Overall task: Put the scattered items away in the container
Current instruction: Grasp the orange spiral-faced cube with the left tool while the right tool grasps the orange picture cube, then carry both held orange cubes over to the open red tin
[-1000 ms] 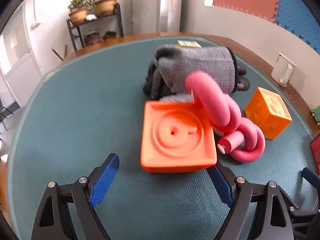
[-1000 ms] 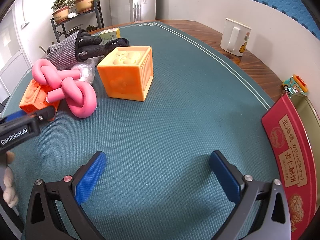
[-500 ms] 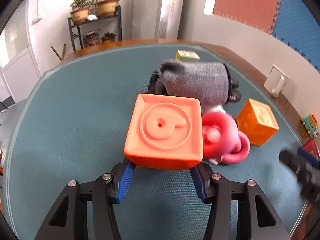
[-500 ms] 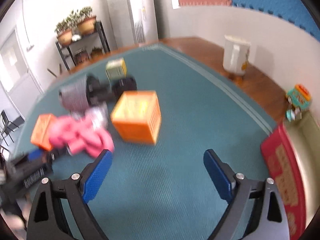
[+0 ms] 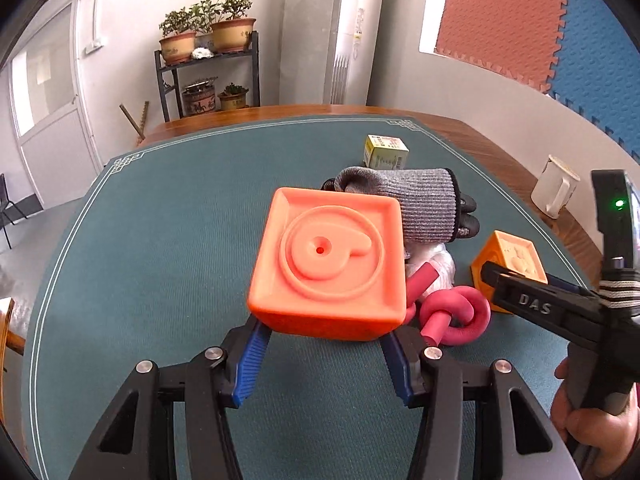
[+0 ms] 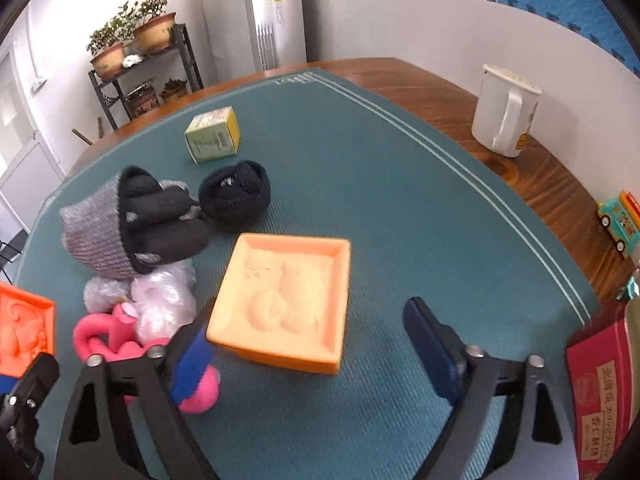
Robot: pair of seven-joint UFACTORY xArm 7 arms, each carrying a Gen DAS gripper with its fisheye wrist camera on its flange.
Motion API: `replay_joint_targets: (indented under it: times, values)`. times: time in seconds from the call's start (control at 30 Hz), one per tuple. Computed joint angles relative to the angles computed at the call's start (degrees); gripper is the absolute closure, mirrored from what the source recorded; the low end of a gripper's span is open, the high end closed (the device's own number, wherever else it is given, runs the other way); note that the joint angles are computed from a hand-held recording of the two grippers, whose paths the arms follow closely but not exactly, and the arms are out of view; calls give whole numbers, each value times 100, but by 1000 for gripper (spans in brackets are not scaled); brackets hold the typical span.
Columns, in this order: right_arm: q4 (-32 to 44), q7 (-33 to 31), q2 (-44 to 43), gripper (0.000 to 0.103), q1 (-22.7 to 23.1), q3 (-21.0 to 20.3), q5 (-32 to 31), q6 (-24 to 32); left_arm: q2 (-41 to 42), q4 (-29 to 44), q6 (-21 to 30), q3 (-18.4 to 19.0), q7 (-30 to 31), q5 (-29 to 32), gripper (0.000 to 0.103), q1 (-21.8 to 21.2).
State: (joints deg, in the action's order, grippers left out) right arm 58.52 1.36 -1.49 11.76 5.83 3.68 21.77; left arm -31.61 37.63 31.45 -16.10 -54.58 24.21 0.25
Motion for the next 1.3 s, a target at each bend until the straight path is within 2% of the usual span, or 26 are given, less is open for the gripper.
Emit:
replay_joint_targets:
  times: [0.03,0.17,0.33,0.63,0.87,1.17,1.3]
  values:
    - [-18,-49,-5,46,0,-4,22,43,30,17,-2,6,10,-3,48,-3]
    - [-88,48,-6,47,-15,-1,-163,-54,24,-4,-6,-45,-44,12,48,-37]
    - [-397,-221,-311,47,-47,-79,237,-305,-2,-7,-21,-90,-57,27,48,-91]
    - [-1197,91,-1225,47,-260,-125,-195,-772,-52,21,34,-216,-98,-14,48,-311]
    - [-1583,67,-1835,46,-320,-359,-55,-798,-111,78,73,-409,-160,14,48,-457]
    - [-1922,182,-2464,46,-772,-403,-239,-922,102,367,125,-581,-144,57,48,-664]
    - [-2023,99,-2599,46,-780,-562,-197,-928,245,571,201,-719,-250,184,48,-753]
